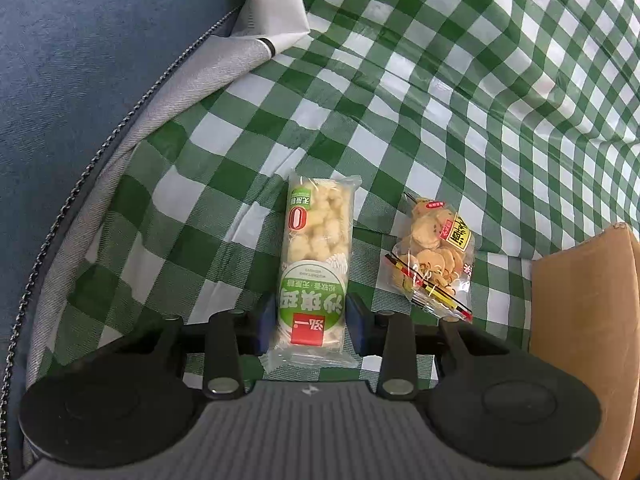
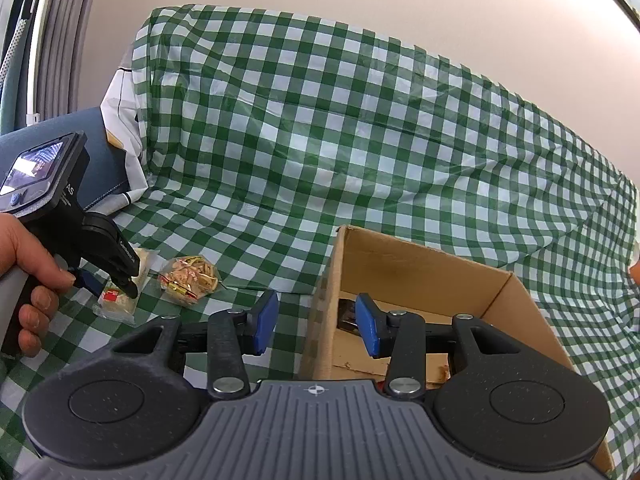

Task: Organize snacks
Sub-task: 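Move the left tool to the white peanut stick pack while the right tool reaches the cracker bag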

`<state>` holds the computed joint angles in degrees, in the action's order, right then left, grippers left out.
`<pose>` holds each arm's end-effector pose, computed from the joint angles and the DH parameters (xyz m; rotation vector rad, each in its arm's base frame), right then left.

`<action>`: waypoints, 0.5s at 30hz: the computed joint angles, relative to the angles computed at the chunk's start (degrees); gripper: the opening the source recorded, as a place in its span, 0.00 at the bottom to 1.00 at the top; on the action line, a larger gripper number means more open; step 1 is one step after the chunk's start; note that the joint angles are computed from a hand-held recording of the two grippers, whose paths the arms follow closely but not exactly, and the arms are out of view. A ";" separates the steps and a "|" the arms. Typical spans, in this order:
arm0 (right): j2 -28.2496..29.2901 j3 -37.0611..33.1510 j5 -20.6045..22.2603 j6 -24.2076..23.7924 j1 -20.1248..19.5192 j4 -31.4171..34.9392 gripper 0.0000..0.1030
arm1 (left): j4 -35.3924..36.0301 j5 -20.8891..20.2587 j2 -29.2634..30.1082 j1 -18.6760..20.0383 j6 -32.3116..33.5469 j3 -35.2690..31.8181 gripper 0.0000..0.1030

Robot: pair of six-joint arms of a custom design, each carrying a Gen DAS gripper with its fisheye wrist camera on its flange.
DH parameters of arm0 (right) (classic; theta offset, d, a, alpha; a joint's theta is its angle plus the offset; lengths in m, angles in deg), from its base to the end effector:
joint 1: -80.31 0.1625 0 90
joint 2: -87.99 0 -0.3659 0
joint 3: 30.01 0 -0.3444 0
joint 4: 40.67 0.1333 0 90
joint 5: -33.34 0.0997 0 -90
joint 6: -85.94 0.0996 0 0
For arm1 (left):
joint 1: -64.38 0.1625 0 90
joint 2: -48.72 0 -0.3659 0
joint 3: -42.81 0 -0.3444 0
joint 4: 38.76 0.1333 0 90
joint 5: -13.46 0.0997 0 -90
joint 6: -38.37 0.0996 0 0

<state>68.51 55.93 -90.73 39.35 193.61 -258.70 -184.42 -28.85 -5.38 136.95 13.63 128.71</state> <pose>0.3095 -0.5227 0.0172 0.9024 -1.9710 1.1124 0.0101 -0.6588 0.2564 -0.3726 2.3553 -0.8456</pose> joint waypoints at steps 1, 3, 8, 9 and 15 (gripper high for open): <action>0.06 -0.02 0.00 0.44 0.06 0.22 0.44 | 0.22 -0.11 -0.18 0.08 -0.53 0.06 0.40; 0.23 -0.19 -0.03 1.24 0.17 0.76 0.46 | 0.99 -0.68 -0.56 0.32 -1.99 0.06 0.40; 0.83 -0.60 0.42 2.78 0.52 1.74 0.48 | 1.58 -3.01 -1.18 0.97 -3.53 -0.06 0.41; 1.10 -0.83 0.53 2.38 0.56 1.61 0.48 | 1.62 -3.27 -1.29 1.03 -3.55 -0.03 0.40; 1.87 -2.98 -0.83 1.87 0.49 4.09 0.49 | 1.61 -4.02 -2.23 1.52 -5.84 0.40 0.40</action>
